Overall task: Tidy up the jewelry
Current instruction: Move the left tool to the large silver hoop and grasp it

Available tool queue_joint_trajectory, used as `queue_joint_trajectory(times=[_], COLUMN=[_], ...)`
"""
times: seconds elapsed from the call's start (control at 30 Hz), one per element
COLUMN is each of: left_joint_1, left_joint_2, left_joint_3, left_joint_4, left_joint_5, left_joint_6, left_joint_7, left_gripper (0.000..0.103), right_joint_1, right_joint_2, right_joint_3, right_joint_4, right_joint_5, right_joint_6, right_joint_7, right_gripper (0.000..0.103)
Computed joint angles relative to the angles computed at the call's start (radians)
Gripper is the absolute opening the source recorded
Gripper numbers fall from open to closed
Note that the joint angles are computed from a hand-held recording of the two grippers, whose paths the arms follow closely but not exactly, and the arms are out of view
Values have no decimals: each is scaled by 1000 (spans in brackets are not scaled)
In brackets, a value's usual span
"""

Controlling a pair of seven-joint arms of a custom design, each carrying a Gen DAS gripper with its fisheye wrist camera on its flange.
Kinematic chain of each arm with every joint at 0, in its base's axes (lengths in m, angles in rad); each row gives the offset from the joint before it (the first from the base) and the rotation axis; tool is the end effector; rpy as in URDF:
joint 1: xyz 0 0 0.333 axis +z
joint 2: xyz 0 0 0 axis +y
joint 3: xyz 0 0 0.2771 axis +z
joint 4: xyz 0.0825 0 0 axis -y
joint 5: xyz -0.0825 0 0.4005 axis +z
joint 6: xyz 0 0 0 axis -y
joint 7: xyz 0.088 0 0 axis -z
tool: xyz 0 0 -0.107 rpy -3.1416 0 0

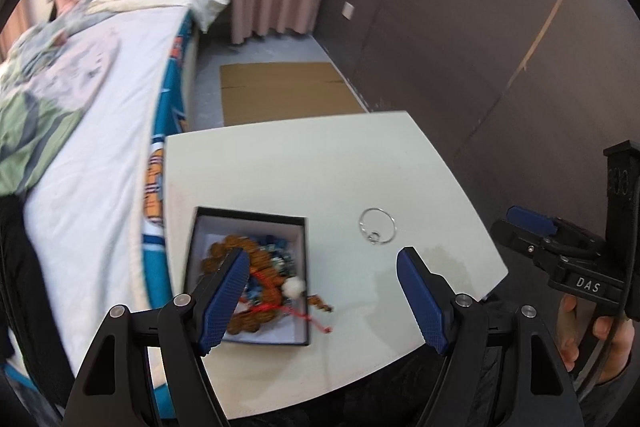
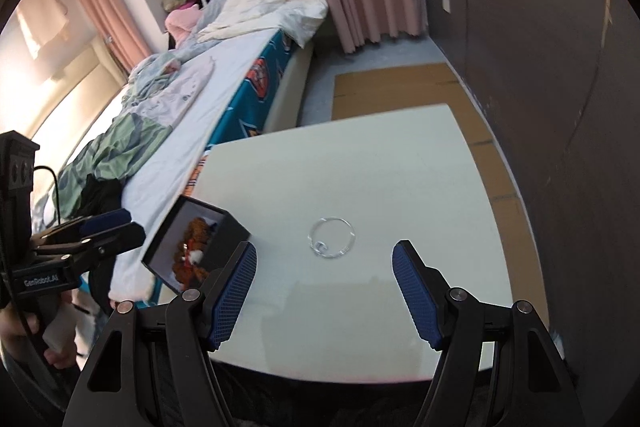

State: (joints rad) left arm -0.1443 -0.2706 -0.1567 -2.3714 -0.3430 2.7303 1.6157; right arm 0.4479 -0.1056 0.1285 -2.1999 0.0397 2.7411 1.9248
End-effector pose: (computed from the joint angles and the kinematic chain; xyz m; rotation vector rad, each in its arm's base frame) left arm 0.5055 -0.1457 0.4530 -1.8810 2.0444 -0.8773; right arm 0.4829 0.3135 0.4556 -1.9413 1.5957 -0.2481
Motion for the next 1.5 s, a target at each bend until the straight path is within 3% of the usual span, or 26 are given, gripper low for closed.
queue_joint_trajectory(times=[0.23, 0.3, 0.6, 0.77, 0.87, 1.27, 1.5], left_joint_1=[-6, -12, -54, -85, -100, -148, -151], left_joint_2=[151, 202, 417, 511, 559, 668, 666], left_joint_3=[-38, -43, -36, -15, -5, 23, 17], left_joint_4=[156, 213, 438, 535, 587, 700, 680], left_joint_5=[85, 110, 283, 371, 407, 514, 515], left_joint_6=[-68, -104, -267, -321, -360, -434, -404], left_joint_7=[-64, -81, -224, -305, -343, -431, -431], left_gripper=[75, 62, 33, 29, 21, 18, 18], right_joint_1=[-14, -17, -22, -26, -25, -35, -49], right_joint_2=[-65, -75, -94, -99, -95, -71, -75], right_joint_3=[-36, -51, -92, -104, -112, -106, -81], right_joint_4=[-113, -136, -197, -223, -229, -226, -215], right_joint_5=[45, 70, 174, 208, 233, 273, 204], right_joint_6=[42, 47, 79, 94, 100, 98, 79], right_joint_7=[-11, -26, -97, -116, -136, -157, -117], right_gripper=[70, 70, 70, 70, 70, 70, 70])
